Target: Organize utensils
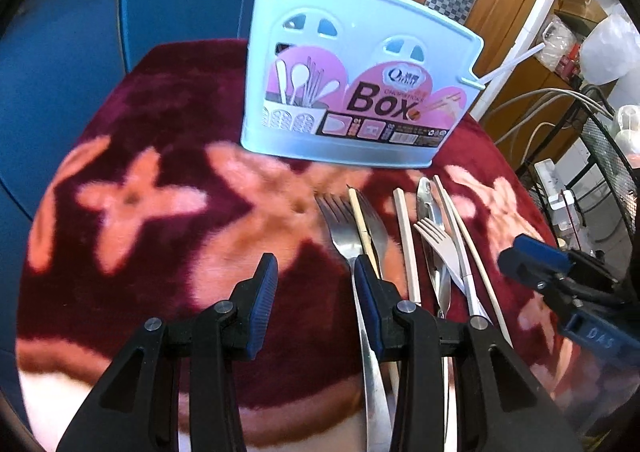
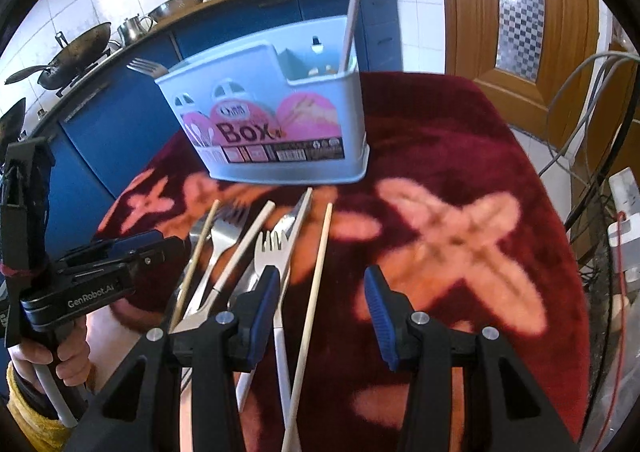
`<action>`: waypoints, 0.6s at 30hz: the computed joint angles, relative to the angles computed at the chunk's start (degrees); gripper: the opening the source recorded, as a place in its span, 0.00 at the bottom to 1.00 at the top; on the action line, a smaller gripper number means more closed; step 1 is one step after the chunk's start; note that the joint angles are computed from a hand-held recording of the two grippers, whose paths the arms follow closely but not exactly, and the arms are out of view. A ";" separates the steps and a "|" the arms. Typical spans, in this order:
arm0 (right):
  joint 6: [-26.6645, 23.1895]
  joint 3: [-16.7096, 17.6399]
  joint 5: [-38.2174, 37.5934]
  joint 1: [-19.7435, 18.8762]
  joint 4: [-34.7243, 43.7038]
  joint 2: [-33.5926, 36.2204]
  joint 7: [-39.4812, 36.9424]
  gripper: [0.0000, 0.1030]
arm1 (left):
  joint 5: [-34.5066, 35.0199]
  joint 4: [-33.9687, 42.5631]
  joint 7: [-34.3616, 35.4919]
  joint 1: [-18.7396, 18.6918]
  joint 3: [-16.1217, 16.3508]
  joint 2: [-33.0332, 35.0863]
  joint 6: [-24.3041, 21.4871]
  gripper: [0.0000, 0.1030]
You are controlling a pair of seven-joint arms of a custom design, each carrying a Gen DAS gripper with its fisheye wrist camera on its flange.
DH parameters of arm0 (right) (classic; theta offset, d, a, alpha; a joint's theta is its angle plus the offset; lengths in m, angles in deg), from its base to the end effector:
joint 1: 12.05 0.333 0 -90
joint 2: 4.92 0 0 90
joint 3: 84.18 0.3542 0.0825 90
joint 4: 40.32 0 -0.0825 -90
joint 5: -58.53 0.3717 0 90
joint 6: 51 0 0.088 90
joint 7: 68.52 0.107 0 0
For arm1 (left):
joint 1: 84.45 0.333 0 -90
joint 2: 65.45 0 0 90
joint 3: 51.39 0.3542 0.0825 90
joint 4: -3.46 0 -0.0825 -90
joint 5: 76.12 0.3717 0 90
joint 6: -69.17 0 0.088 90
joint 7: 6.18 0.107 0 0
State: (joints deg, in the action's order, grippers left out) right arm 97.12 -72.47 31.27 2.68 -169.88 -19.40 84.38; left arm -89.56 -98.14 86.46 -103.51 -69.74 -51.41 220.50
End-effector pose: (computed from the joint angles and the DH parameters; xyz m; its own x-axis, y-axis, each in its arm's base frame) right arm 0.4361 0.2359 0.5670 -0.2252 -0.9578 -0.1788 -0.7413 0.2875 -0.6065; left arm 0.5473 -0.3834 0.5409 -0.5297 -0.8078 0.2586 -0.7604 0.3173 -0.5666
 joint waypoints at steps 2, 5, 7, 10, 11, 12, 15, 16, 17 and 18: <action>0.24 -0.25 0.48 0.13 -0.11 0.54 -0.36 0.45 | -0.26 0.47 0.12 -0.05 -0.14 0.68 0.00 0.37; 0.28 -0.68 1.35 0.46 -0.26 1.22 -1.18 0.38 | -1.68 0.80 1.89 0.35 -0.95 1.21 0.71 0.31; 0.28 -0.93 1.95 0.69 -0.37 1.62 -1.81 0.35 | -2.27 1.32 2.88 0.35 -1.30 1.62 0.69 0.28; -0.03 -1.18 2.49 0.87 -0.24 2.05 -2.41 0.31 | -3.24 2.17 4.39 0.36 -1.83 2.29 0.08 0.21; 0.06 -1.33 2.71 0.92 -0.30 2.07 -2.65 0.30 | -3.58 2.40 4.88 0.36 -1.97 2.48 -0.15 0.19; 0.09 -1.46 2.94 0.94 -0.31 2.18 -2.88 0.29 | -3.87 2.66 5.39 0.32 -2.13 2.67 -0.33 0.18; -0.07 -1.91 3.98 1.09 -0.14 2.37 -4.08 0.28 | -5.41 3.22 7.10 0.46 -2.85 3.14 -0.39 0.10; -0.05 -2.05 4.38 1.13 -0.11 2.43 -4.51 0.28 | -6.69 3.48 8.18 0.85 -3.34 3.29 -0.70 0.05; -0.09 -2.23 4.90 1.18 0.03 2.58 -5.09 0.27 | -7.65 3.89 8.99 1.02 -3.63 3.55 -1.10 0.05; -0.10 -2.44 5.49 1.26 0.23 2.82 -5.82 0.27 | -8.23 4.19 9.51 1.04 -3.70 3.70 -1.41 0.04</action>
State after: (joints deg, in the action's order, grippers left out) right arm 97.02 -74.92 36.76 3.94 -169.65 -16.59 78.57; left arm -97.79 -93.96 95.97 -102.48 -73.44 -47.71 219.08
